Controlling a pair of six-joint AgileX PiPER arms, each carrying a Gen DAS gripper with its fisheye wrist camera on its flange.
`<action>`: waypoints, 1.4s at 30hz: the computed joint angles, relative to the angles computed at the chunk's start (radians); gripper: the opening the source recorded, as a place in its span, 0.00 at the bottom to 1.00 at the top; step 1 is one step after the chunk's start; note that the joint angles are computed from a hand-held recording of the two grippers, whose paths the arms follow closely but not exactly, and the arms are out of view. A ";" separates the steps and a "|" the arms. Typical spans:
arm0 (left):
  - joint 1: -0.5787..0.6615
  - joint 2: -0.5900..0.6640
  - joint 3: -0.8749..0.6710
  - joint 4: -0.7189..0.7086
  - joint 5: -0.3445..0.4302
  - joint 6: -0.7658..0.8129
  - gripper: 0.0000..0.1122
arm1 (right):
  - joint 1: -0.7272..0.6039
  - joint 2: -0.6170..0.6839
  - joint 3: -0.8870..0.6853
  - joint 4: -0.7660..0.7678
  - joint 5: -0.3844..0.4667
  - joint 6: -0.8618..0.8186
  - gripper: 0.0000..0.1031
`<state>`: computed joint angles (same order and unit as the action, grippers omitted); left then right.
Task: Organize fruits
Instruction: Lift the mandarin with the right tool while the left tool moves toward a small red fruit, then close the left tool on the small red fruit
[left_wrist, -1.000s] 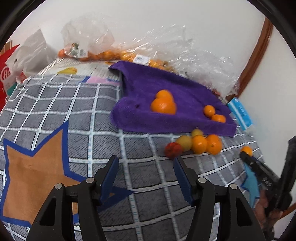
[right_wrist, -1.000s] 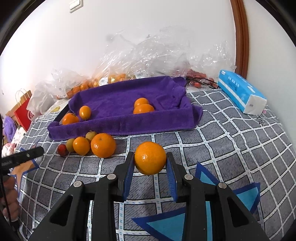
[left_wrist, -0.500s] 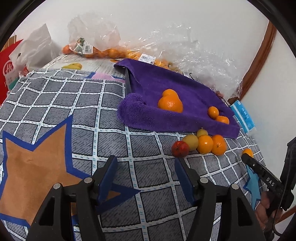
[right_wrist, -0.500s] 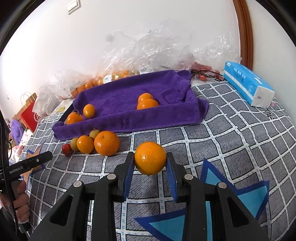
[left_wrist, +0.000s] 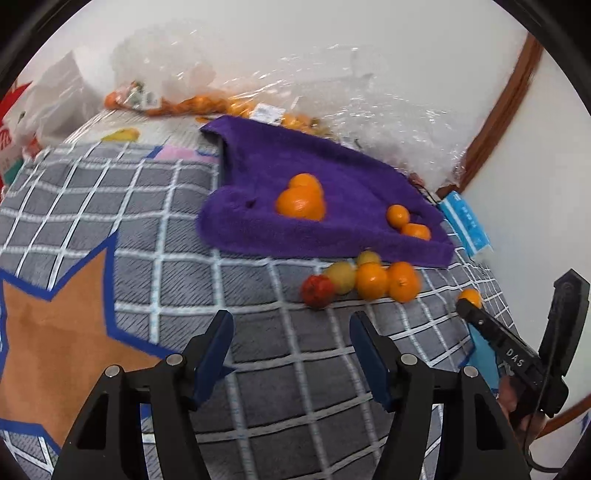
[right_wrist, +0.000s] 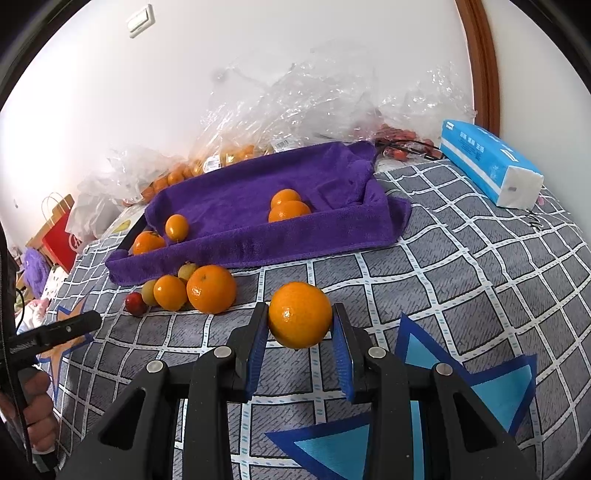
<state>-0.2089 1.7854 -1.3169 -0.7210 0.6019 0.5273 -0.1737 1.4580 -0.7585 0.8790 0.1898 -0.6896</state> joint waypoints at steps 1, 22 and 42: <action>-0.014 0.003 -0.013 0.019 0.001 -0.008 0.56 | -0.003 0.002 -0.001 0.012 0.004 -0.012 0.33; -0.046 0.112 -0.089 -0.059 -0.026 0.067 0.23 | -0.033 0.033 -0.015 0.165 0.054 -0.159 0.33; -0.046 0.137 -0.135 -0.010 0.017 0.004 0.36 | -0.060 0.020 0.002 0.293 0.075 -0.284 0.33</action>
